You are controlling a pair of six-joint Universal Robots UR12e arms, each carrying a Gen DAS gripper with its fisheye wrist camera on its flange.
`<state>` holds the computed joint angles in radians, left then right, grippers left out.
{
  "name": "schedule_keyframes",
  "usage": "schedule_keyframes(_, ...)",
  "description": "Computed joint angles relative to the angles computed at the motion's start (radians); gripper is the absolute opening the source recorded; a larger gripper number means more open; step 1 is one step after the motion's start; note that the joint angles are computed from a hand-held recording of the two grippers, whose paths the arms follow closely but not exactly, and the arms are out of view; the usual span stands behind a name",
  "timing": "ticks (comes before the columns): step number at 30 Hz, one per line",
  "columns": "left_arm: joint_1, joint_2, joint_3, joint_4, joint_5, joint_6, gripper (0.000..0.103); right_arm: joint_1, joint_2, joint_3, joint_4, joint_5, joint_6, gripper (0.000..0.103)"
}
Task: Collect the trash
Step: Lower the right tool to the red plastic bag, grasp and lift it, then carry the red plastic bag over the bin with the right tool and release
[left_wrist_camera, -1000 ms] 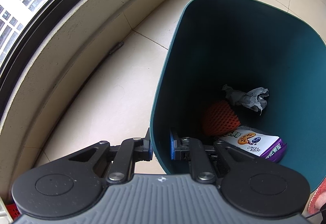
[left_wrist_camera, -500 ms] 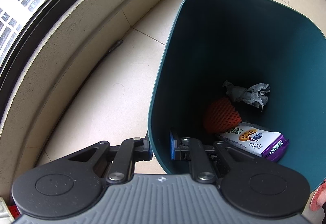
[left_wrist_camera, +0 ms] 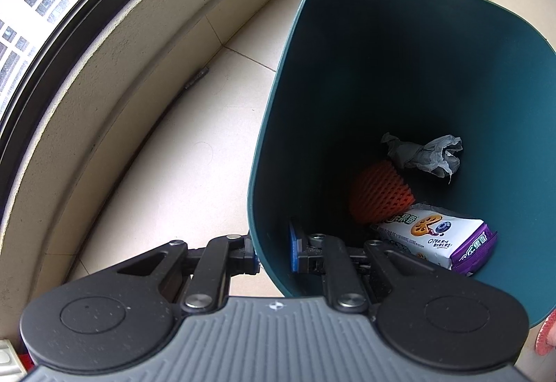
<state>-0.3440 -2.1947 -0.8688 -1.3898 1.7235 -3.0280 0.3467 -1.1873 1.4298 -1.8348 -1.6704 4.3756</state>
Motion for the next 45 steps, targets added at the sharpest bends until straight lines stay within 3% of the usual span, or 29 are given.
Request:
schedule_keyframes(1,0.000,0.000,0.001,-0.001,0.000,0.000,0.014,0.001,-0.001,0.000,0.000,-0.003,0.000,0.040)
schedule_keyframes(5,0.001,0.003,-0.005,0.003,0.001,0.001,0.014,0.005,-0.005,-0.007,0.005,-0.012,-0.017,0.020)
schedule_keyframes(10,0.002,0.004,-0.008,0.004,0.002,0.001,0.014,0.014,-0.003,-0.033,0.030,-0.037,-0.055,0.010)
schedule_keyframes(23,0.005,0.008,-0.013,0.005,-0.004,0.000,0.014,0.039,-0.019,-0.122,0.056,-0.118,-0.128,0.007)
schedule_keyframes(29,0.005,0.008,-0.014,0.006,-0.003,0.002,0.014,0.057,-0.008,-0.199,0.051,-0.139,-0.208,0.007)
schedule_keyframes(33,0.005,0.009,-0.016,0.007,-0.001,0.003,0.014,0.081,0.014,-0.272,0.052,-0.206,-0.248,0.006)
schedule_keyframes(41,0.006,0.010,-0.013,0.001,-0.011,0.001,0.014,0.114,0.063,-0.410,-0.008,-0.297,-0.356,0.005)
schedule_keyframes(45,0.006,0.008,-0.008,-0.004,-0.014,-0.002,0.014,0.116,0.090,-0.469,-0.057,-0.290,-0.398,0.005)
